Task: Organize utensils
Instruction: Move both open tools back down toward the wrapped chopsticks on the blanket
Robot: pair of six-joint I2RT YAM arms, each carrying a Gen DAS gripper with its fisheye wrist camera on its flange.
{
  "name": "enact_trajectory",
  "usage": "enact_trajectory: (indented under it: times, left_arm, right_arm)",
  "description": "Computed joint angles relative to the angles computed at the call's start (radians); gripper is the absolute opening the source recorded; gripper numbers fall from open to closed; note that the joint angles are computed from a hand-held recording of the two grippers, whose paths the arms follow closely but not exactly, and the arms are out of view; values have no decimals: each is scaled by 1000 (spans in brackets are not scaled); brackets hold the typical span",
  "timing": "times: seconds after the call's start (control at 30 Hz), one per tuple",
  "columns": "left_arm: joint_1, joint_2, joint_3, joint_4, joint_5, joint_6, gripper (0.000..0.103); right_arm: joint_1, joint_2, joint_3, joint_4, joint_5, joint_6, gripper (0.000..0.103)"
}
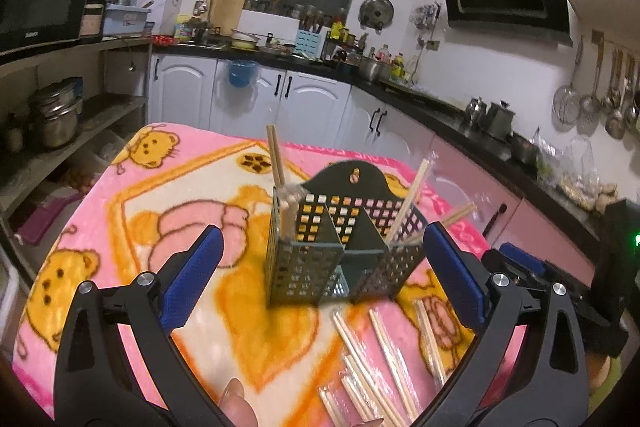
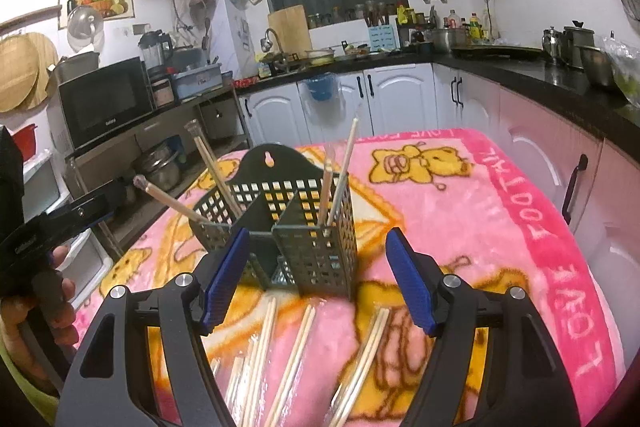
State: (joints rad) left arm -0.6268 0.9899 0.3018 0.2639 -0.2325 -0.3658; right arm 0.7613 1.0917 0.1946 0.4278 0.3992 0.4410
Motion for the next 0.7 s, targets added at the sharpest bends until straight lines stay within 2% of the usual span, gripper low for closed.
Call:
enact_trajectory:
  times: [0.5, 0.7]
  left_arm:
    - [-82, 58, -49, 5, -38, -6, 92]
    - [-108, 107, -59, 21, -42, -19, 92]
  right_arm:
    - [-13, -1, -33, -17, -38, 6, 67]
    - [-26, 24, -36, -11, -70, 4, 59]
